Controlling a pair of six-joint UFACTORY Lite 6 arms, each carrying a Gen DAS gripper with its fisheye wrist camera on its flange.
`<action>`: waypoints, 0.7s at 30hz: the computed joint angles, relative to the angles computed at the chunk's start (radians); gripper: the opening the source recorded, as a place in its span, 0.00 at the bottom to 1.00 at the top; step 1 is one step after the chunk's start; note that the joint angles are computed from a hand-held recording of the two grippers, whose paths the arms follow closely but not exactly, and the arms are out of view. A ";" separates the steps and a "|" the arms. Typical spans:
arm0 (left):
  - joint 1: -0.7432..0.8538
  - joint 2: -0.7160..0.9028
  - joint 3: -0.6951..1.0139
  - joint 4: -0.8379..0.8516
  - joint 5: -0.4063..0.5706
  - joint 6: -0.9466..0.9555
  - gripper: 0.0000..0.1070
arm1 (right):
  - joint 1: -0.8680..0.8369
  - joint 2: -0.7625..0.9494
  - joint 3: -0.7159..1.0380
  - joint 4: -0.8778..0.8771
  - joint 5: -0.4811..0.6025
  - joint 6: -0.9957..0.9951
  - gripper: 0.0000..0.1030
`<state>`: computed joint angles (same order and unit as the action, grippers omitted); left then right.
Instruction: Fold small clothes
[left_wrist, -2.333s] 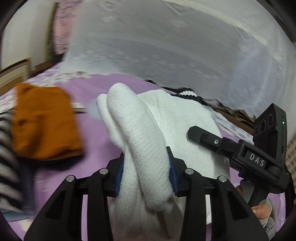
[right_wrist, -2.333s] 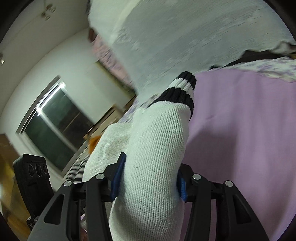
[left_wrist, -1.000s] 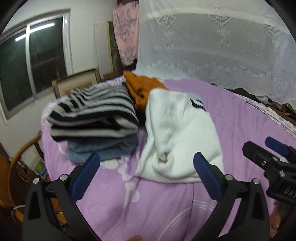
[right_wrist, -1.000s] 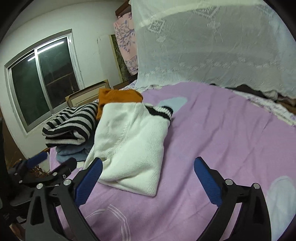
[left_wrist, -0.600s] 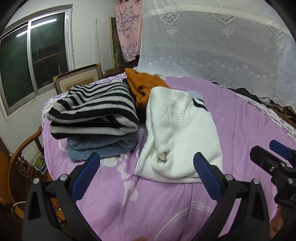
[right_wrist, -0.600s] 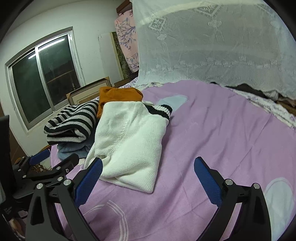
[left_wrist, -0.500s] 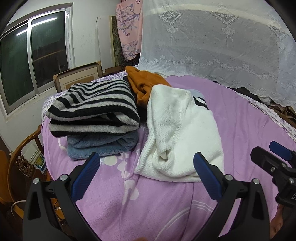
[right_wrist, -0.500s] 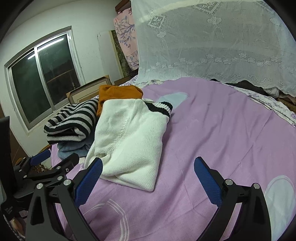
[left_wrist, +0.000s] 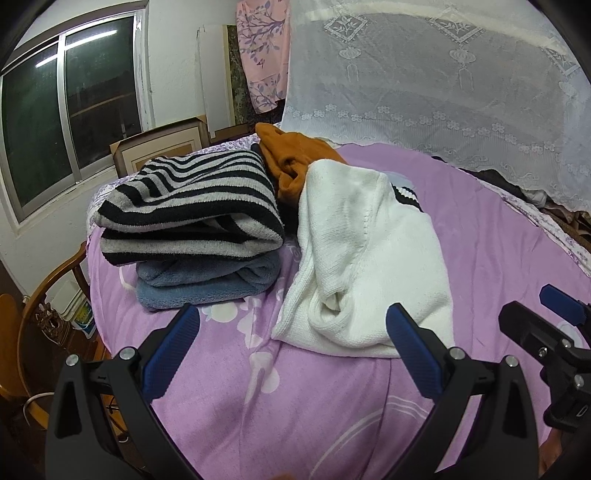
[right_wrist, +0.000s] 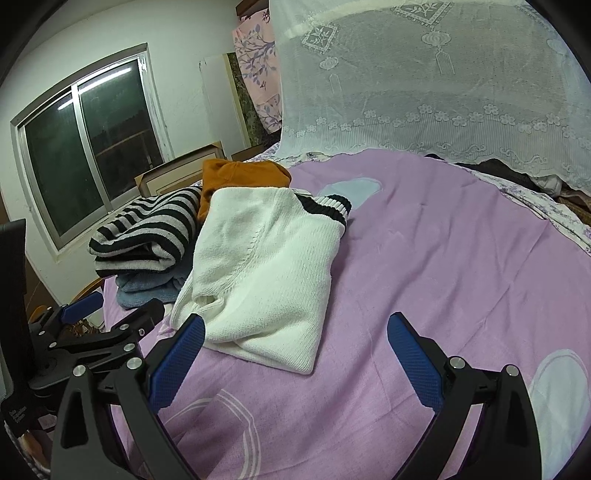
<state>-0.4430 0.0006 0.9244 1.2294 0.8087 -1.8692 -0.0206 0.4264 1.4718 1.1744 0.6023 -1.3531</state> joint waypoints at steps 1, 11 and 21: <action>-0.003 0.001 0.001 0.000 0.002 -0.001 0.92 | 0.000 0.000 -0.001 0.001 0.001 0.000 0.97; -0.020 0.010 0.012 -0.009 0.012 0.007 0.92 | -0.001 -0.006 -0.004 -0.004 0.011 0.004 0.97; -0.031 0.019 0.022 -0.017 0.020 0.013 0.92 | 0.001 -0.009 -0.010 -0.009 0.011 0.008 0.97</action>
